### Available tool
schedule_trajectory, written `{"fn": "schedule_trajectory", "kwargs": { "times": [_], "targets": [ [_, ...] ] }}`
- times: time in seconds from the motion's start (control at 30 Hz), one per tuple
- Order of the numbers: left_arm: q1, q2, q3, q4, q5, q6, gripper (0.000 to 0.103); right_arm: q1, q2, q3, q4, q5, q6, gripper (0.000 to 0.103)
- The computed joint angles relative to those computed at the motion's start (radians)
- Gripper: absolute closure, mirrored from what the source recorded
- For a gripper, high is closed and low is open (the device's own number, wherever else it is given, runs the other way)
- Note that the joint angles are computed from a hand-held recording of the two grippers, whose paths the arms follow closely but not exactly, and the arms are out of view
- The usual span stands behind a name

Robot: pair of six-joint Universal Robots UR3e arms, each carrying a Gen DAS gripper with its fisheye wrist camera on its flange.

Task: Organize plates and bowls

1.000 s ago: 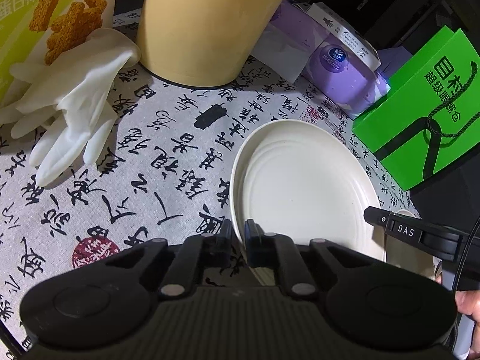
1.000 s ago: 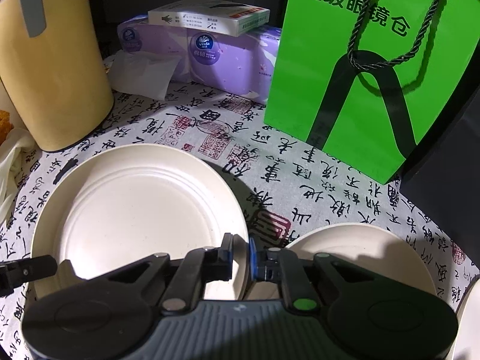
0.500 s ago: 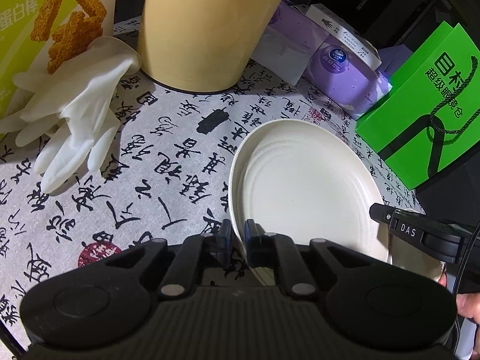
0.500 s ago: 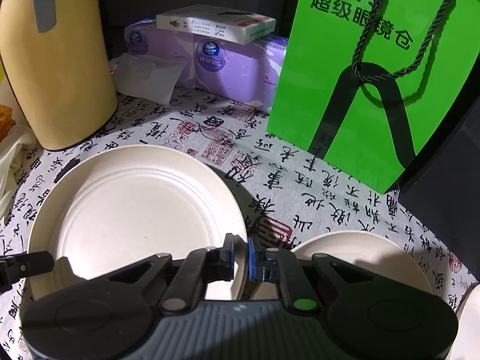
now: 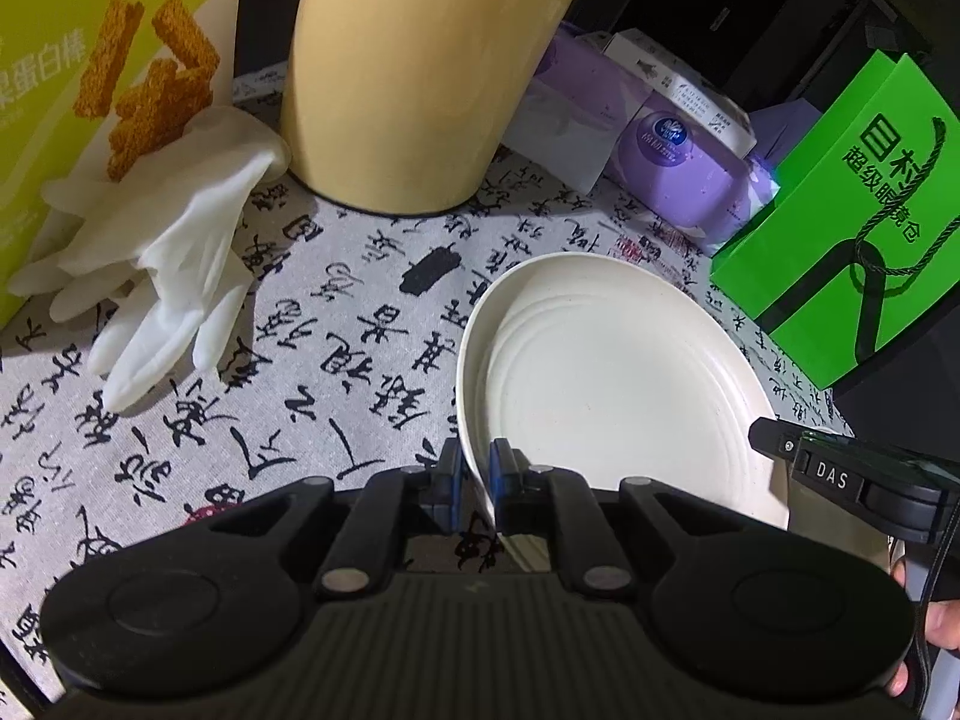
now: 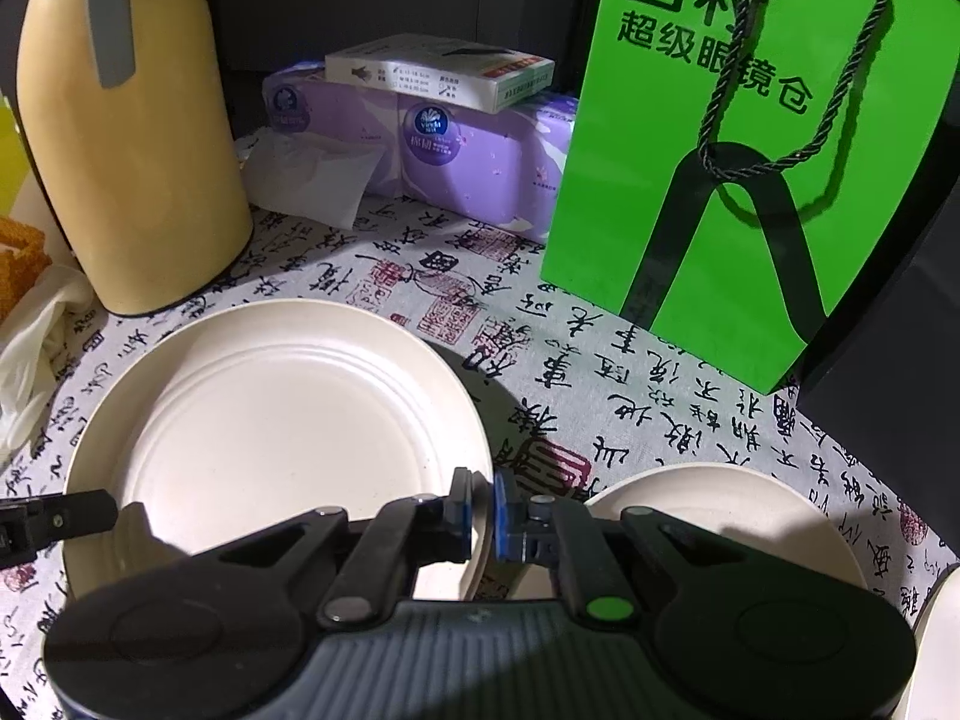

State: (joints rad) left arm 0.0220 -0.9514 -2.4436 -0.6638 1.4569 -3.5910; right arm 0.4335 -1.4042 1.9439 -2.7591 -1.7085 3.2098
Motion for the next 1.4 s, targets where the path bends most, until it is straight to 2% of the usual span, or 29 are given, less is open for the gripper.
{"fn": "schedule_trajectory", "kwargs": {
  "times": [0.33,0.87,1.4],
  "targets": [
    [0.013,0.083,0.014,-0.050,-0.015,0.036,0.093,-0.028,-0.111,0.088,-0.026,0.042,0.001,0.097],
    [-0.064,0.177,0.107,-0.182,0.067,0.010,0.093,-0.027,-0.319,0.167,0.028,0.067,0.020,0.097],
    [-0.155,0.309,0.197,-0.363,0.142,-0.035,0.093,0.033,-0.501,0.203,0.132,0.022,0.062,0.097]
  ]
}}
